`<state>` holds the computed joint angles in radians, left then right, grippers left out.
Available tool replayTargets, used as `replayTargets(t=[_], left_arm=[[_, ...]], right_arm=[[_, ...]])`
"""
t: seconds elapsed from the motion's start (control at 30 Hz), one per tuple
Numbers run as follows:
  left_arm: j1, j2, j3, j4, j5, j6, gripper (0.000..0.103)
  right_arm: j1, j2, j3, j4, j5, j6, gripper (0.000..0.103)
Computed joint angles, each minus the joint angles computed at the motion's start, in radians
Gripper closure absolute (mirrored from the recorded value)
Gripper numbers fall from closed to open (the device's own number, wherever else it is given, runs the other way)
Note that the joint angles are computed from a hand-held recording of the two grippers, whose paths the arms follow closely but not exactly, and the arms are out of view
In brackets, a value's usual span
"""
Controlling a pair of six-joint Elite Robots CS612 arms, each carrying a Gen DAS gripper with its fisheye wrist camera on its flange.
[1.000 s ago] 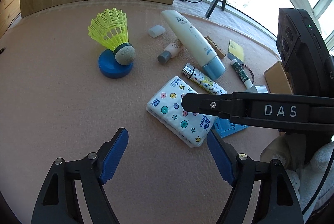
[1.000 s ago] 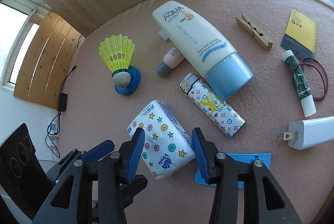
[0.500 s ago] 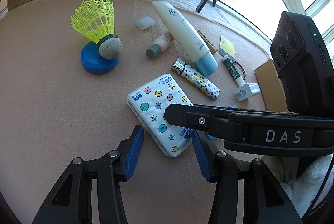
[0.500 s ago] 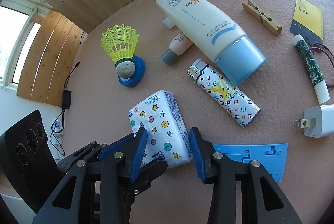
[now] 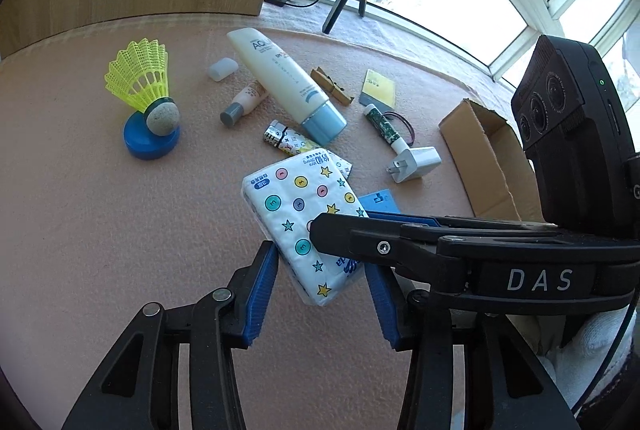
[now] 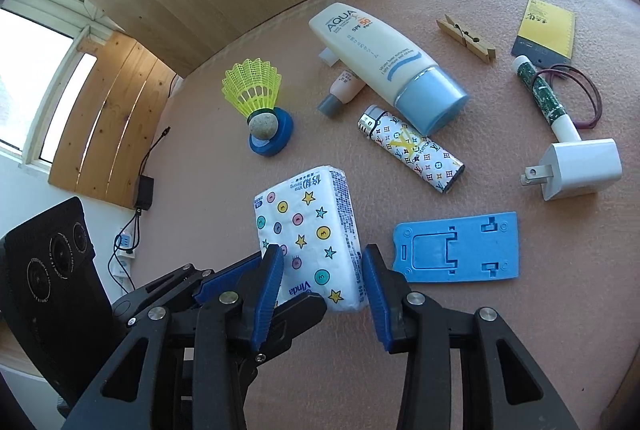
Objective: Organize objects
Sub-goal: 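Carry the tissue pack into the cardboard box and open the right gripper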
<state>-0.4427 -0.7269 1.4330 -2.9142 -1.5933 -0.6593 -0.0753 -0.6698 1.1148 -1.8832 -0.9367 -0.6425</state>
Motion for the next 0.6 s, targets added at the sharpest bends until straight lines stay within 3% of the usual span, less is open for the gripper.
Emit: replayTargets(t=[0.23, 0.6], left_arm=[[-0.041, 0.008, -0.061, 0.0, -0.006, 0.077, 0.054], [-0.105, 0.069, -0.222, 0.033, -0.067, 0.188, 0.054]], right_arm=[[-0.059, -0.056, 0.069, -0.097, 0.039, 0.038, 0.066], [-0.153, -0.1, 0.122, -0.261, 0.043, 0.124, 0.066]])
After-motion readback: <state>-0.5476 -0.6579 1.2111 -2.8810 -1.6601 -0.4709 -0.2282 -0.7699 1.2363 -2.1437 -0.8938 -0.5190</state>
